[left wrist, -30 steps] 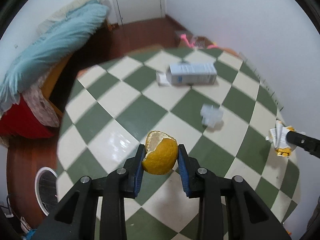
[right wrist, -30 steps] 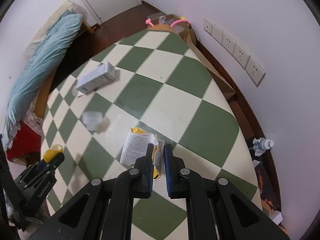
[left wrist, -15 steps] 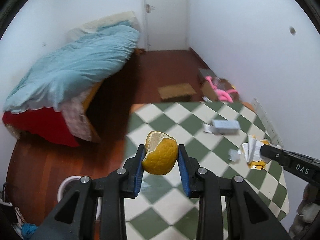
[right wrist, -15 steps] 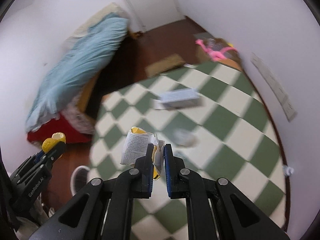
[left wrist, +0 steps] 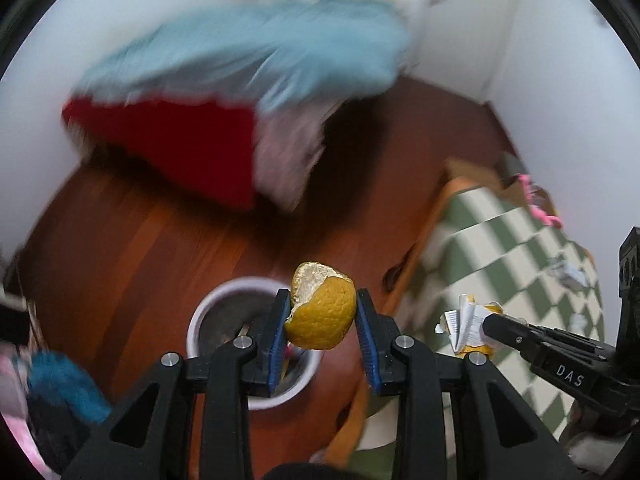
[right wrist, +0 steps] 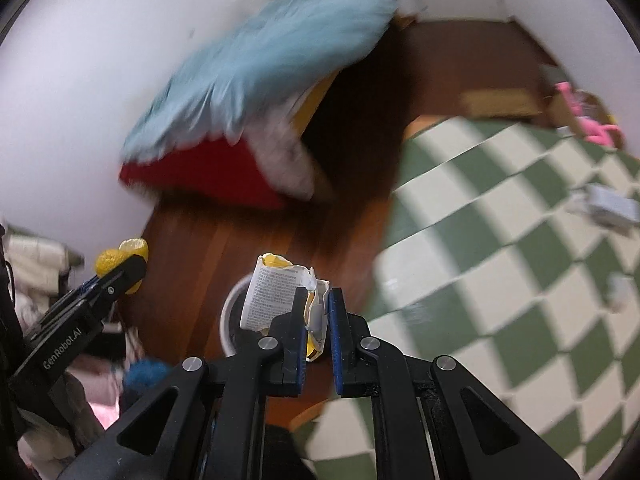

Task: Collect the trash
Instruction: 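Lift the peel and paper and carry them toward the white bin, then open both tools over the bin to drop the peel and paper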

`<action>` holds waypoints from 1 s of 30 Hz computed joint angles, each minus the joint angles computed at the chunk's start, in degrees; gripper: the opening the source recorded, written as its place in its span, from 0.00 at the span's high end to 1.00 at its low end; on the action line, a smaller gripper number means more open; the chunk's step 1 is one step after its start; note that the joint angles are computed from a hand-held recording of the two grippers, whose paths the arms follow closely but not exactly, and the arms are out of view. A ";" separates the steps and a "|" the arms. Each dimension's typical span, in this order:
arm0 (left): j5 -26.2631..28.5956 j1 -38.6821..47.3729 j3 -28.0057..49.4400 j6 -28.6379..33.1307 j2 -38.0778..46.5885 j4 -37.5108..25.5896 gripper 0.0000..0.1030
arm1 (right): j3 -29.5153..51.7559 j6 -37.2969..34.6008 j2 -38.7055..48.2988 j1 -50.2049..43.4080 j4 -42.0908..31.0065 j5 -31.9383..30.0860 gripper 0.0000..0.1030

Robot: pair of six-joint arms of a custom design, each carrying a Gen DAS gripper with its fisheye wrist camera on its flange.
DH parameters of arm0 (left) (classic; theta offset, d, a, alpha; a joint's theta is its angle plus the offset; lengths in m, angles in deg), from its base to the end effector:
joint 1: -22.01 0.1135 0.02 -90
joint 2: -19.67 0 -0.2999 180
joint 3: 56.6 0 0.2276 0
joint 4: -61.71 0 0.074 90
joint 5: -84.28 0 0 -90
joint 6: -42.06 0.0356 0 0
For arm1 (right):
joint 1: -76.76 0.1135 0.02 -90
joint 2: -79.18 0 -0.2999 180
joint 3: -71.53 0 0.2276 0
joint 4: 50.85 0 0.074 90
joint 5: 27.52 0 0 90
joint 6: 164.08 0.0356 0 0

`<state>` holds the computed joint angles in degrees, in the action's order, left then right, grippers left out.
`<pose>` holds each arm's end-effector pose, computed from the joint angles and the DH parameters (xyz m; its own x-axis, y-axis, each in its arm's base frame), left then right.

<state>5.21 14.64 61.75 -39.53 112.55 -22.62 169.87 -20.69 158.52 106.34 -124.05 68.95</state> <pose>0.2936 -0.0448 0.4176 -0.8071 0.2492 -0.5353 0.3449 0.9348 -0.0849 0.2139 0.1168 0.3936 -0.7684 0.4810 -0.4222 0.3079 0.8561 0.4150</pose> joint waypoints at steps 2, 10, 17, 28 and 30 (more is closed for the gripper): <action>1.46 5.72 -2.92 3.04 4.06 1.65 0.73 | -0.55 0.13 6.35 1.60 4.73 -2.55 0.90; 3.44 14.82 -2.07 5.98 20.12 1.03 0.68 | 5.23 -1.17 32.34 4.17 13.66 -11.63 0.90; 2.00 18.73 -6.40 5.70 21.34 4.53 0.05 | 11.99 -2.09 47.17 3.98 15.85 -20.07 0.89; -5.46 21.35 -16.39 6.38 13.22 10.05 0.05 | 24.34 -9.61 54.46 6.13 4.04 -15.93 0.01; -6.45 21.35 -17.71 6.64 11.53 10.27 0.05 | 25.94 -10.69 54.27 6.66 1.30 -13.78 0.01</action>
<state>-1.24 35.99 44.04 -32.88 124.08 -12.36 195.81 -31.38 212.79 113.00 -122.75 55.18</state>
